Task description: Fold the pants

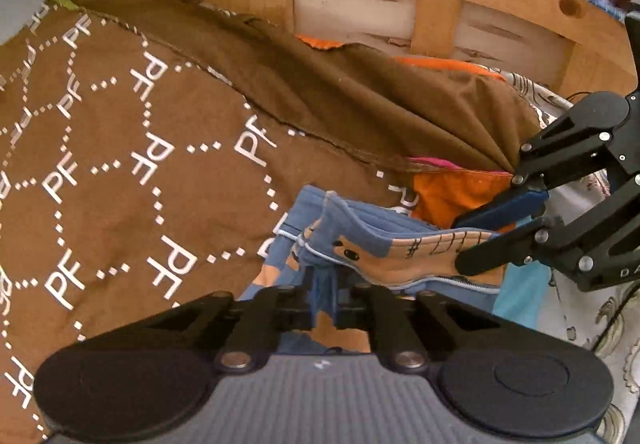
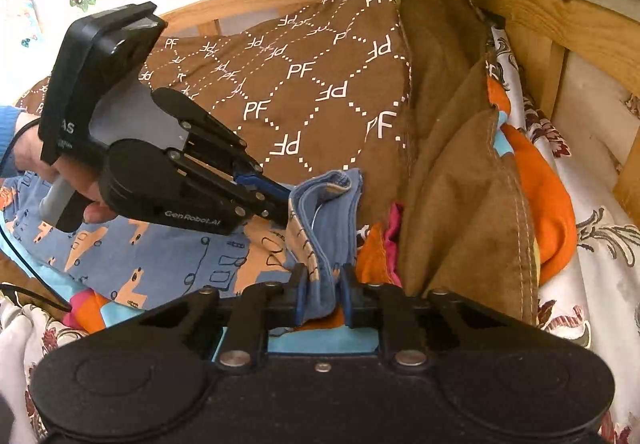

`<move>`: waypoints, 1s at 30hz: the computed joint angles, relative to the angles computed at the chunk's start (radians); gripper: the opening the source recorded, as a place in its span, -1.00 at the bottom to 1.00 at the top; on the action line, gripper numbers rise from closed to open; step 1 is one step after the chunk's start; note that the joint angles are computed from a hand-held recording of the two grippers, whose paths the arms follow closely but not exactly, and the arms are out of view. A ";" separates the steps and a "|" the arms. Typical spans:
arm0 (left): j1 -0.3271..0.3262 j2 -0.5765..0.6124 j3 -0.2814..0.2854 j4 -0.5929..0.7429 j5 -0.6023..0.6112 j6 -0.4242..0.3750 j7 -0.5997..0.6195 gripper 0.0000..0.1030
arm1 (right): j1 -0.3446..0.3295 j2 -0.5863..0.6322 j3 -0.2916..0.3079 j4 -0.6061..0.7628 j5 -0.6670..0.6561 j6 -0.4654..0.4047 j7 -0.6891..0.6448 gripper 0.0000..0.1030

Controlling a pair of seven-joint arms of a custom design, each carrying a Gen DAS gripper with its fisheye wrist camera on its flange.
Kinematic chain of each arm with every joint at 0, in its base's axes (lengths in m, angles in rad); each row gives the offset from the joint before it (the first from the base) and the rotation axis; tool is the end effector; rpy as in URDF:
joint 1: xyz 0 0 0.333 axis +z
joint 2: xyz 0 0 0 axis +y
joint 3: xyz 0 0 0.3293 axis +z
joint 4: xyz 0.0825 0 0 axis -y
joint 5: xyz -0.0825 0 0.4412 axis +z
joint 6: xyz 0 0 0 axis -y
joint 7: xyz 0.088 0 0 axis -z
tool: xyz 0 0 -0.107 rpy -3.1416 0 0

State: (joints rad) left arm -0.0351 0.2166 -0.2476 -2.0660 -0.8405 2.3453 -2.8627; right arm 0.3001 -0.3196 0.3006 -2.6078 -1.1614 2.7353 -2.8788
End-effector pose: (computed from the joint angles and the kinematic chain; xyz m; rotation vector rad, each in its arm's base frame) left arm 0.6096 -0.1858 0.3183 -0.0528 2.9238 -1.0060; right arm 0.3725 0.2929 0.3580 -1.5361 1.9113 -0.6944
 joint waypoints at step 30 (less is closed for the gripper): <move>-0.060 -0.065 -0.029 -0.107 -0.278 0.277 0.193 -0.97 | 0.033 0.015 -0.001 0.018 0.017 -0.100 -0.025 -0.78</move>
